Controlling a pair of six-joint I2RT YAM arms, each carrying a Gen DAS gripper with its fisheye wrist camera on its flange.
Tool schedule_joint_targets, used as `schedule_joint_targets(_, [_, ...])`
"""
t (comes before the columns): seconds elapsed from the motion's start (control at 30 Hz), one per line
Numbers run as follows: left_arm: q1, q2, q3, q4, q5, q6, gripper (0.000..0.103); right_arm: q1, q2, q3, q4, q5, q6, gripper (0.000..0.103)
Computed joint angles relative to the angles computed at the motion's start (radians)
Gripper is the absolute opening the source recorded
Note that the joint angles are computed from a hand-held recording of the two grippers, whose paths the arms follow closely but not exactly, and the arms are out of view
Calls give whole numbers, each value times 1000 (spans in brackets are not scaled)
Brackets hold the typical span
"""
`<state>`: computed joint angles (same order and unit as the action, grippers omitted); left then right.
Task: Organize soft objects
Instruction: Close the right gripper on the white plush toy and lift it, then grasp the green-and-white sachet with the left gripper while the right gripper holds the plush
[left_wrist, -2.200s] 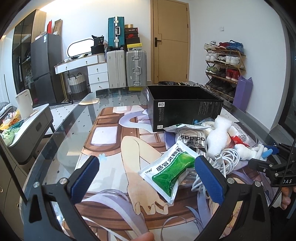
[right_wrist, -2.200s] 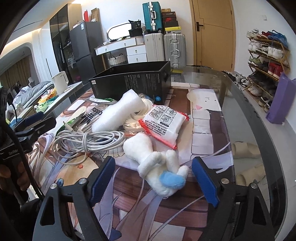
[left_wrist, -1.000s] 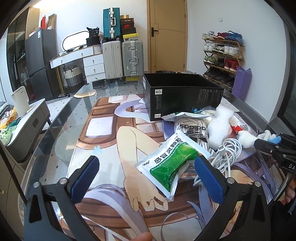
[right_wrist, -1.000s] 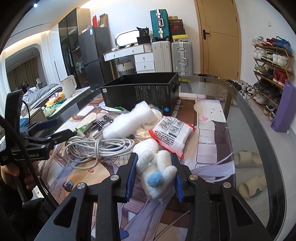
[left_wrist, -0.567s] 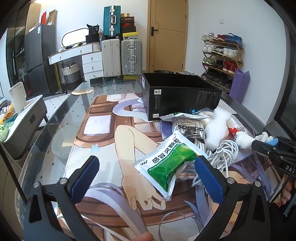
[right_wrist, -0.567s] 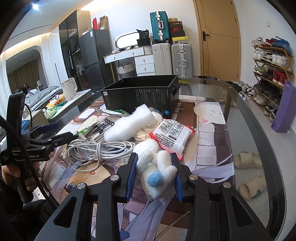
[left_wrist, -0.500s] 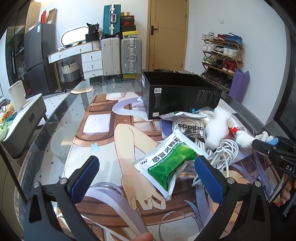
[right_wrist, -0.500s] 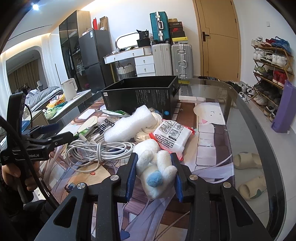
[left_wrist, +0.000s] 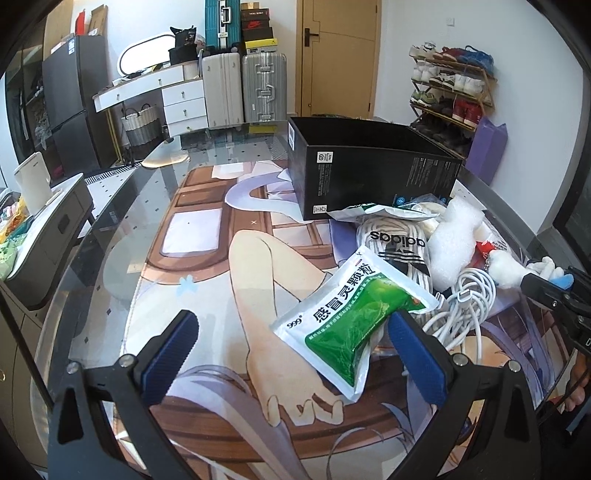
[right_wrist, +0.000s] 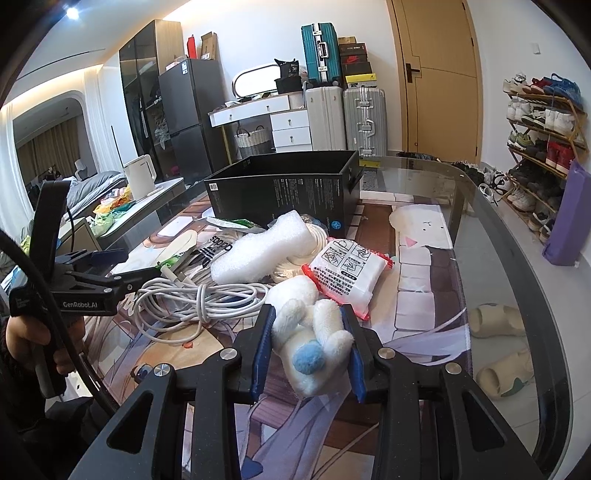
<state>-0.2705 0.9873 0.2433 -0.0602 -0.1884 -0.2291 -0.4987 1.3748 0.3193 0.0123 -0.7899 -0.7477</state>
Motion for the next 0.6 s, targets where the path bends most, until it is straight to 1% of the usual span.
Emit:
schedule_joint_targets(0.13, [28, 28, 13, 5, 38, 11, 103, 5, -2, -2, 6, 1, 9, 35])
schedule_joint_targets(0.2, [47, 36, 9, 12, 58, 15, 101, 6, -5, -3, 3, -1, 9, 35])
schedule_joint_targets(0.27, [63, 50, 12, 16, 80, 23, 92, 6, -6, -4, 4, 0, 9, 35])
schedule_joint_targets(0.33, [80, 78, 18, 16, 108, 25, 77, 6, -5, -3, 4, -2, 9, 35])
schedule_joint_targets(0.37, [75, 73, 11, 24, 100, 23, 75, 8, -4, -3, 3, -2, 8, 35])
schedule_joint_targets(0.4, [67, 65, 6, 25, 94, 21, 63, 9, -3, -3, 4, -1, 9, 35])
schedule_joint_targets(0.43, [59, 54, 3, 23, 87, 24, 54, 8, -2, -3, 3, -3, 7, 35])
schedule_joint_targets(0.47, [52, 46, 2, 15, 84, 28, 52, 8, -2, -3, 3, -3, 7, 35])
schedule_joint_targets(0.53, [49, 24, -2, 3, 85, 28, 42, 7, -1, -4, 5, -4, 6, 35])
schedule_joint_targets(0.6, [47, 14, -5, 1, 82, 27, 34, 9, 0, -7, 13, -5, 8, 35])
